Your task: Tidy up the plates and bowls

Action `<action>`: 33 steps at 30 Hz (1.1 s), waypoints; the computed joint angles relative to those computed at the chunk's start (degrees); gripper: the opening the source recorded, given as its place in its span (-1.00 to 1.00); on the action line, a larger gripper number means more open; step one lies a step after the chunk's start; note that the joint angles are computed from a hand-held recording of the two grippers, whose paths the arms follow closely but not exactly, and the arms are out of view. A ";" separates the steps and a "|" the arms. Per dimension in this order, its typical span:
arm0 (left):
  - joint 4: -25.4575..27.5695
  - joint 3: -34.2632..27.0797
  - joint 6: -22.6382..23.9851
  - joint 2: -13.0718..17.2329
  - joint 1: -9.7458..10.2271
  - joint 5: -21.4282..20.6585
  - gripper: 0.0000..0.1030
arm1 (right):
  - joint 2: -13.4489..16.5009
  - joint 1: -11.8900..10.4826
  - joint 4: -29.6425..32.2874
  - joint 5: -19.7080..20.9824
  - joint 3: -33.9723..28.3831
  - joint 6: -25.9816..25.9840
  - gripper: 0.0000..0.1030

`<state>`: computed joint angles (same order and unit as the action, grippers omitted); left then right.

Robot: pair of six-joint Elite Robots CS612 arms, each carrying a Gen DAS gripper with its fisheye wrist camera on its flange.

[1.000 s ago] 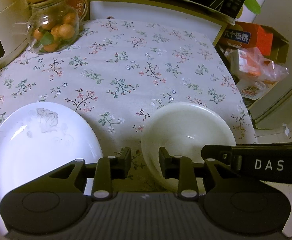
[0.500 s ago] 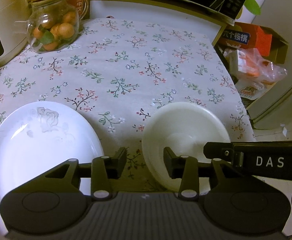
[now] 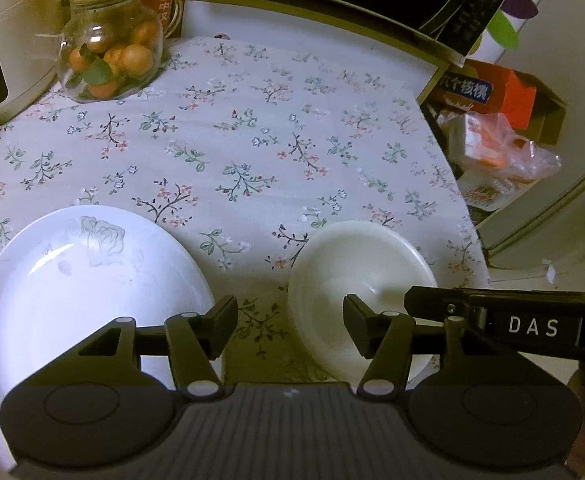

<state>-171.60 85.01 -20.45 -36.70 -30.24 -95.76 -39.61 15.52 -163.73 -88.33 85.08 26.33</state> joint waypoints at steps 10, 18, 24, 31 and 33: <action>-2.90 0.47 -0.59 -0.18 0.33 -2.03 0.17 | -0.54 -0.03 -1.49 -0.79 0.81 0.16 -0.19; -5.64 1.24 1.08 -0.49 -0.21 0.09 0.26 | -1.41 -0.19 -3.87 -1.22 2.24 0.10 -0.09; -7.13 1.64 5.39 -0.58 -1.11 5.26 0.47 | -1.31 0.65 -2.55 -6.64 1.76 -2.25 0.25; -5.69 0.86 6.49 -0.12 -1.00 5.66 0.58 | -1.03 0.49 -0.93 -7.27 1.39 -2.44 0.34; -5.68 0.77 6.82 -0.02 -1.04 5.85 0.58 | -0.97 0.39 -0.50 -6.88 1.28 -2.12 0.33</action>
<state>-177.27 85.78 -13.64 -36.72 -31.29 -89.91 -40.58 15.92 -164.23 -95.21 86.36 24.20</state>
